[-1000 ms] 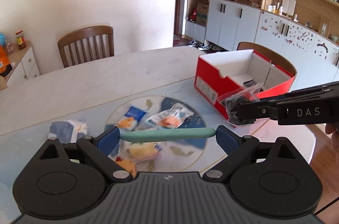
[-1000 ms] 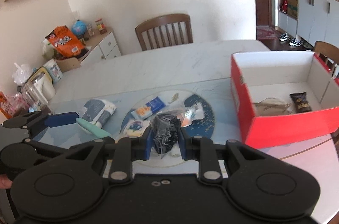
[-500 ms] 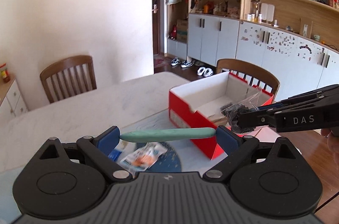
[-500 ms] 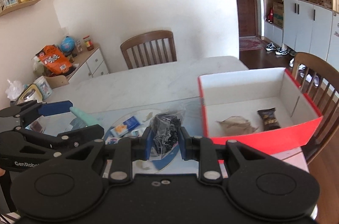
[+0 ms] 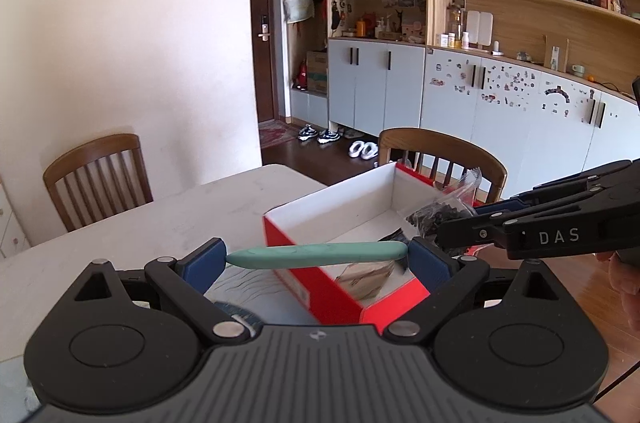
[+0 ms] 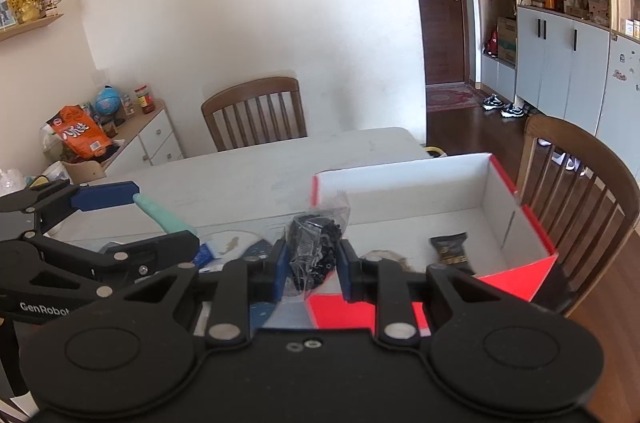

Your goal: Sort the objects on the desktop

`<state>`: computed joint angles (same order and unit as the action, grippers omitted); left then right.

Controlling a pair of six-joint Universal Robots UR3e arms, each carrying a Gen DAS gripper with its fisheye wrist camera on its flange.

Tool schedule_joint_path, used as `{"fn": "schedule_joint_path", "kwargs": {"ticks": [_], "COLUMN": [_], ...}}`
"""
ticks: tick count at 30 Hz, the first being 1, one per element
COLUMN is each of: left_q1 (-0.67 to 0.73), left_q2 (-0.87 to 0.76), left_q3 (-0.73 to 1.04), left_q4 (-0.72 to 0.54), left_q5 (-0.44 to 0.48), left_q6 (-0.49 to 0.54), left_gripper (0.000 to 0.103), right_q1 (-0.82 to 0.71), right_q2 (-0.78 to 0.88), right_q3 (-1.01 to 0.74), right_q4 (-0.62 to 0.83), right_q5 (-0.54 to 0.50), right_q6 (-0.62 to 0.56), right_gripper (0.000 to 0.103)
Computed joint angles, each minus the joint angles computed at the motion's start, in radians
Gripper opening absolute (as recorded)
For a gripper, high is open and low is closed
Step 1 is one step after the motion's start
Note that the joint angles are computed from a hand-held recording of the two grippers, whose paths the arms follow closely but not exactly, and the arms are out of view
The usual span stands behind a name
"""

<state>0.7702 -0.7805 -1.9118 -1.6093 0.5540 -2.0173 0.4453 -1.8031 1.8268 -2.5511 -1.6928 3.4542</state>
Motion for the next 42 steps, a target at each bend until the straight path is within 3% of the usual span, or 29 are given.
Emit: {"fn": "schedule_joint_path", "kwargs": {"ticks": [3,8,11,15,32,36,42], "left_q1": [-0.174,-0.402,-0.506,-0.611,-0.841,-0.857,-0.879], "left_q2": [-0.087,-0.276,-0.385,-0.513,-0.935,-1.005,-1.156], "left_q3": [-0.084,-0.099,-0.078,-0.025,0.271,0.349,0.575], "left_q4": [0.373,0.759,0.902,1.003,1.079,1.041,0.874], "left_q5": [0.086,0.231,0.309,0.403,0.588,0.599,0.614], "left_q6": [-0.247,-0.492,-0.584,-0.654,-0.748,-0.736,-0.727], "left_gripper": [0.098,0.098,0.098,0.098,0.098,0.098,0.098], "right_q1": [-0.072,-0.2,-0.264,-0.34,-0.531,-0.559,-0.566], "right_q2": [-0.035,-0.07,-0.081,-0.089,-0.032,0.003,0.092], "right_q3": [0.033,0.074,0.089,0.11,0.171,0.161,0.122], "right_q4": [0.002,0.01,0.011,0.009,-0.026,-0.021,-0.023], "right_q5": [0.053,0.148,0.194,0.246,0.351,0.374,0.375], "right_q6": [-0.042,-0.117,-0.161,-0.208,-0.343,-0.364,-0.404], "right_gripper": [0.025,0.025,0.025,0.025,0.025,0.025,0.025]}}
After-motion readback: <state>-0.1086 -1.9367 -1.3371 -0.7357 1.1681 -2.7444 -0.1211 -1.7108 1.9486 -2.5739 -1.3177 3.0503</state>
